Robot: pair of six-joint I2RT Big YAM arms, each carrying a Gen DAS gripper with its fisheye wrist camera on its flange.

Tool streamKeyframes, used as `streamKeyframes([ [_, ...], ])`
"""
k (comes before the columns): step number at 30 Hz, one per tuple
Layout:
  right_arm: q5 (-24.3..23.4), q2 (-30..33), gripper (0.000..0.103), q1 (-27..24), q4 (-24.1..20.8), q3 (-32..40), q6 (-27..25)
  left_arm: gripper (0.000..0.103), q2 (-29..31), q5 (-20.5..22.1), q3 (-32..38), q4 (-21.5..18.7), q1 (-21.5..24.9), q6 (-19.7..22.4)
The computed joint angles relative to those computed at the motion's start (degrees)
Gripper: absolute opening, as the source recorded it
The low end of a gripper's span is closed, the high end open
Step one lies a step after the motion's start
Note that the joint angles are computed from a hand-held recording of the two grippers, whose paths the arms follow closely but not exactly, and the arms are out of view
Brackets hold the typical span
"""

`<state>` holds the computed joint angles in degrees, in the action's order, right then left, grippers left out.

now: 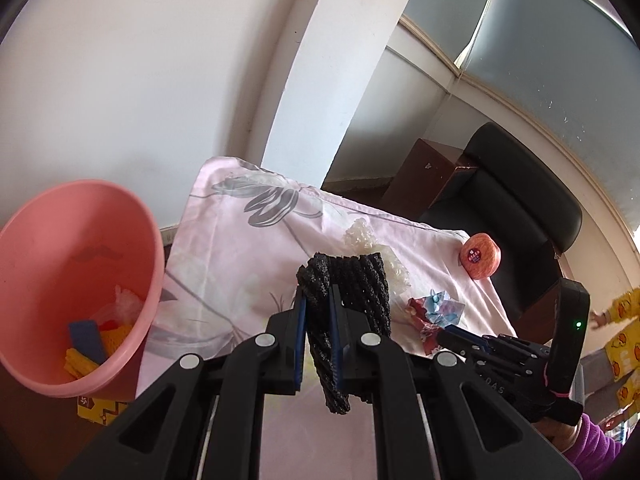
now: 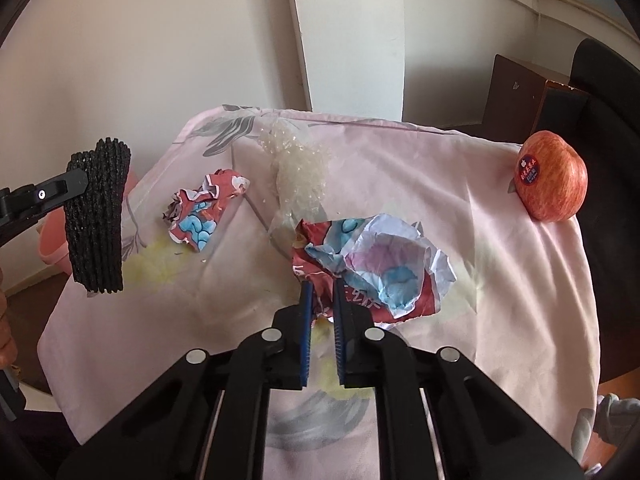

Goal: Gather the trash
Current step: 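Grasp the crumpled foil wrapper with the right tool while the left tool holds the black net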

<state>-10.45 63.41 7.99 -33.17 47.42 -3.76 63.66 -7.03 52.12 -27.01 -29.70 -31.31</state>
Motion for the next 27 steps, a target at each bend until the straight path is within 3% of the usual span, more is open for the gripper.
streamKeyframes([
  [12,-7.24,-6.98,0.01,3.2,0.71,1.56,4.22,0.009,-6.7,-4.02,-4.23,-1.15,1.99,-0.83],
  [19,-4.2,-6.37,0.01,7.27,-0.15,3.41,3.16,0.009,-10.61,-4.92,-6.55,-2.23,3.89,-1.1],
  [22,-2.72,-4.95,0.01,7.26,-3.3,3.75,2.85,0.009,-10.62,-4.37,-7.03,-2.66,4.22,-1.42],
  [24,-0.67,-4.75,0.016,7.2,-4.05,2.7,2.65,0.009,-10.4,-3.93,-7.42,-2.59,4.29,-1.57],
  [26,0.81,-4.51,0.041,6.94,-4.35,1.26,2.01,0.009,-10.07,-3.75,-7.69,-2.56,4.26,-1.58],
  [27,1.16,-4.28,0.043,6.64,-4.42,0.63,1.67,0.009,-9.87,-3.63,-7.77,-2.56,4.23,-1.67],
])
